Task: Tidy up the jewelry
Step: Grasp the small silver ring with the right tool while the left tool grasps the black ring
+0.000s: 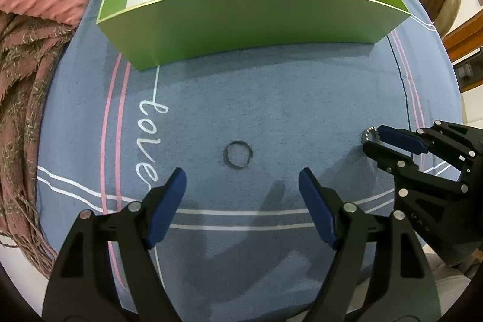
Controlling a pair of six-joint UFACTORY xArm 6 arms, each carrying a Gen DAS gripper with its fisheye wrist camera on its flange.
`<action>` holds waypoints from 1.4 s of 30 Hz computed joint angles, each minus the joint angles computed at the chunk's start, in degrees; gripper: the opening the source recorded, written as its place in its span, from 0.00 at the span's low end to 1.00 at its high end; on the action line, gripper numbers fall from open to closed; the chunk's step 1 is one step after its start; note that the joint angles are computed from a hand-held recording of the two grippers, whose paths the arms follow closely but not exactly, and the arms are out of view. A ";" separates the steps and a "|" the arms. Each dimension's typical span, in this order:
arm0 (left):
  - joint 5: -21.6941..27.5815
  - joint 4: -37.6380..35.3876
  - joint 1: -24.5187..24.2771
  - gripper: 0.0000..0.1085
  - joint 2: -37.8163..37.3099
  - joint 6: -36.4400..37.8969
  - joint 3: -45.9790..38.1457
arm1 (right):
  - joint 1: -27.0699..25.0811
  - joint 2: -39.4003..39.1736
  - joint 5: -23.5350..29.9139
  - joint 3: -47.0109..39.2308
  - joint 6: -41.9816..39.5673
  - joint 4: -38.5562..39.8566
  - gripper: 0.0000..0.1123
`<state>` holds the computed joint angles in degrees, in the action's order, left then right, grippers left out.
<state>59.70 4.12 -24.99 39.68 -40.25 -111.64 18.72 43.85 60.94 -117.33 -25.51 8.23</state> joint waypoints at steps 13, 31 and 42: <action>-1.68 1.45 0.54 0.60 -0.15 1.65 0.89 | -1.18 -0.34 0.51 0.07 -1.05 0.82 0.20; -1.07 3.95 0.36 0.16 2.01 0.52 -1.57 | -1.71 1.75 2.46 -3.85 -1.19 1.47 0.20; -4.75 3.18 1.58 0.16 -1.76 0.02 4.12 | -2.29 2.94 4.18 -6.27 -1.24 2.38 0.20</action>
